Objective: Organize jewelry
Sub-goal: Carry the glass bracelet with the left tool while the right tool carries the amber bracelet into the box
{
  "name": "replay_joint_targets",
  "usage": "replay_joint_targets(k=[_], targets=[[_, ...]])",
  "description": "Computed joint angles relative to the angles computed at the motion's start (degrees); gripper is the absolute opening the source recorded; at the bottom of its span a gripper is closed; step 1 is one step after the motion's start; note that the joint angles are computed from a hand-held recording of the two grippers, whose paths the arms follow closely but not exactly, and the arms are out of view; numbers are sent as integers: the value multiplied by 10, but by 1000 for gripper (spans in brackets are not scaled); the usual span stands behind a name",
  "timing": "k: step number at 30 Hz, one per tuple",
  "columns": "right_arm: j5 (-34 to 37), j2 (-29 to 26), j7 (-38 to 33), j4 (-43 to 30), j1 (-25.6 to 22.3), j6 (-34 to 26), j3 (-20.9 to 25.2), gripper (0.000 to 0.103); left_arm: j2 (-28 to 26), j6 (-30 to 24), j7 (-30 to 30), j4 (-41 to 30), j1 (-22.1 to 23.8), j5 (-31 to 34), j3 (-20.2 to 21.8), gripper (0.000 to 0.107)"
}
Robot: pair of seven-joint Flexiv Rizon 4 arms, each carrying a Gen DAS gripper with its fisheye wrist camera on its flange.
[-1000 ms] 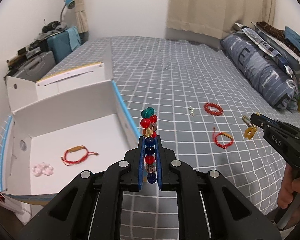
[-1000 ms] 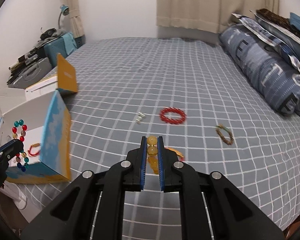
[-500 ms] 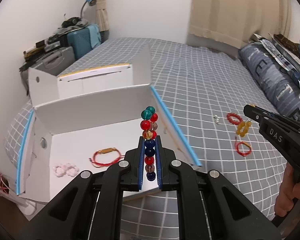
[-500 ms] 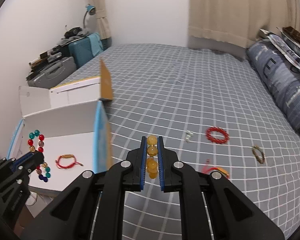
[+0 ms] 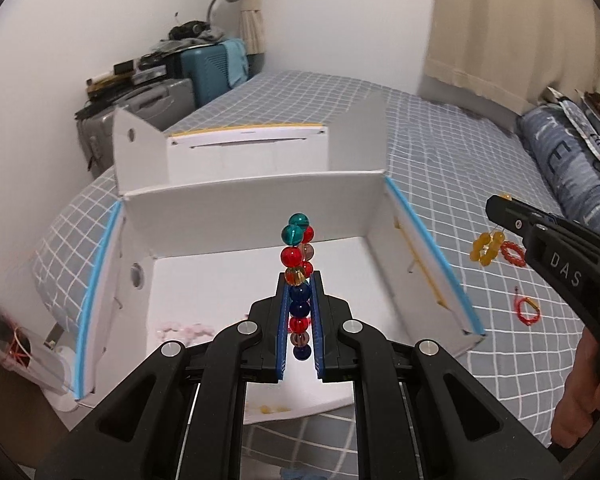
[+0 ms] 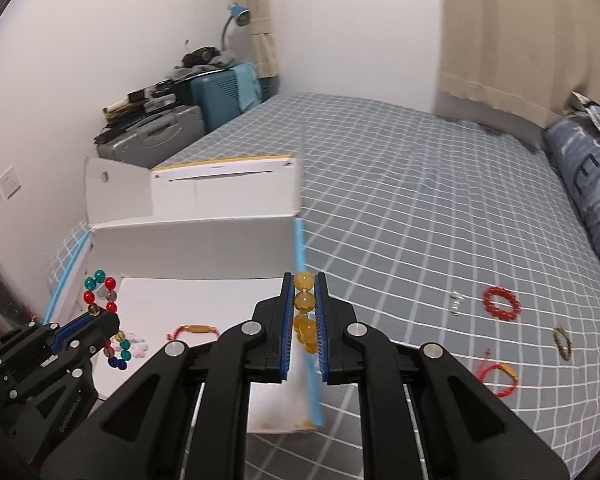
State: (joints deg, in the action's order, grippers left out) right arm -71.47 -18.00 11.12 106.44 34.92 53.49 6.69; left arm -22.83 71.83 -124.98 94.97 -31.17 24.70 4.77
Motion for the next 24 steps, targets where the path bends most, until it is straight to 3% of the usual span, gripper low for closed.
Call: replay_joint_targets(k=[8, 16, 24], targets=[[22, -60, -43, -61, 25, 22, -13, 9, -6, 6, 8, 16, 23, -16, 3, 9], [113, -132, -129, -117, 54, 27, -31, 9, -28, -2, 19, 18, 47, -45, 9, 9], [184, -155, -177, -136, 72, 23, -44, 9, -45, -13, 40, 18, 55, -72, 6, 10]])
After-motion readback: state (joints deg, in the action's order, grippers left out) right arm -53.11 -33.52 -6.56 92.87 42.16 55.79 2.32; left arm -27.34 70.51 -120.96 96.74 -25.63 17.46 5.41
